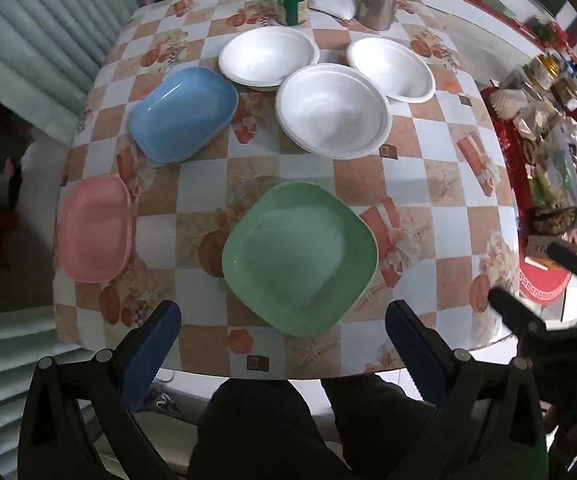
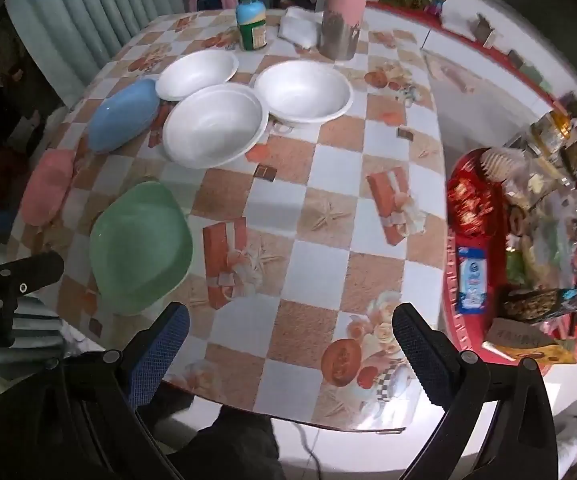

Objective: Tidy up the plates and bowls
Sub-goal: 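Move the left gripper toward the rim of the green square plate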

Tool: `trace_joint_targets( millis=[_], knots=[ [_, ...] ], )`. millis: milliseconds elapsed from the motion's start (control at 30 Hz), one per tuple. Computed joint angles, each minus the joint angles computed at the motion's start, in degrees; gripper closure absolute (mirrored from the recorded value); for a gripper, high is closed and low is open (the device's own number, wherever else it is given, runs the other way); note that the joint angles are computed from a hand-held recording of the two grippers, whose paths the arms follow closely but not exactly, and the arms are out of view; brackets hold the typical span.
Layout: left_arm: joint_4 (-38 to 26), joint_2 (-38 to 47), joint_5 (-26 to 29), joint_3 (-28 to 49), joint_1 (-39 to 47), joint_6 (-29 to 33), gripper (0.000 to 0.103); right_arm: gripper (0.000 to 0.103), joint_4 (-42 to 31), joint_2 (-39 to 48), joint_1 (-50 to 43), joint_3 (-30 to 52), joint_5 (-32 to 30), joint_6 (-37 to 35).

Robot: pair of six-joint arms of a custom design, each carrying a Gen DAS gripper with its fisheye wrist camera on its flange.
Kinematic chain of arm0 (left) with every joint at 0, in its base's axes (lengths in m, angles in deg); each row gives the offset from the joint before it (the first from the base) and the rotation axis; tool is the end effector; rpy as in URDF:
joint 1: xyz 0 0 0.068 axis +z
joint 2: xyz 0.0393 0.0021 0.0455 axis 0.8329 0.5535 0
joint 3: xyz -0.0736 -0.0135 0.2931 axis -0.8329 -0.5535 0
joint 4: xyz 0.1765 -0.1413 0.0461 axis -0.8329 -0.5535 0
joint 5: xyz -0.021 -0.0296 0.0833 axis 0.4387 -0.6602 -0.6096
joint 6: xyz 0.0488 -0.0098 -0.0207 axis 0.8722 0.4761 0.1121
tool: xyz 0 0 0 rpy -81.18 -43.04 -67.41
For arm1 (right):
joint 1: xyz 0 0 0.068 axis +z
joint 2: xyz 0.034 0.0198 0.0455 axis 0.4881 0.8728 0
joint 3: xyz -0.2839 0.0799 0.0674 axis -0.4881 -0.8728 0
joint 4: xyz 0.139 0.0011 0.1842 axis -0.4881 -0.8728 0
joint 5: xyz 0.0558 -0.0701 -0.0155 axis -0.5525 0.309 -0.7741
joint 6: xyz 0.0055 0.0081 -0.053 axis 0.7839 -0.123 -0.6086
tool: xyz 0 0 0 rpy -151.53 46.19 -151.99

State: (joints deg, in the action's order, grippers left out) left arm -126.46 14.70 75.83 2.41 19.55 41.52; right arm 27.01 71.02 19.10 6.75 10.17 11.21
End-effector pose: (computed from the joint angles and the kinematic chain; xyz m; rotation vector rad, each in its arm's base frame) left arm 0.2368 -0.1727 0.2946 -0.0806 3.0239 0.0649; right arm 0.2313 -0.0377 0.2714 -0.4173 2.8565 0.0335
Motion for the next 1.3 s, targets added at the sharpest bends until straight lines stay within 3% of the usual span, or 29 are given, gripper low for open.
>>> trace_joint_targets(
  millis=[133,367,600,767,900,1133,1300],
  knots=[
    [3.93,-0.92,2.94,-2.17,0.46,1.19,0.001,0.001,-5.28,4.49,-1.65,4.05,-2.86,-0.81],
    [3.90,2.99,5.93,0.21,-1.31,2.23,0.001,0.001,-4.49,5.64,-1.55,5.00,-1.83,0.38],
    [5.89,1.09,3.40,-2.68,-0.97,1.11,0.001,0.001,-5.72,6.64,-0.21,5.08,2.43,0.20],
    [3.71,0.71,1.98,-3.78,-1.57,0.26,0.001,0.001,-3.77,4.14,-0.10,3.20,0.60,-0.58],
    [1.93,0.96,1.02,-3.92,-2.59,-0.85,0.001,0.001,-7.44,5.54,0.73,3.27,-1.96,-2.06],
    [2.23,0.83,1.64,-6.06,-2.09,-2.04,0.001,0.001,-5.35,3.56,4.29,0.25,3.52,-2.23],
    [1.84,0.53,1.67,-5.78,-1.97,-1.95,0.001,0.001,-5.83,3.90,3.52,1.69,3.28,-2.77]
  ],
)
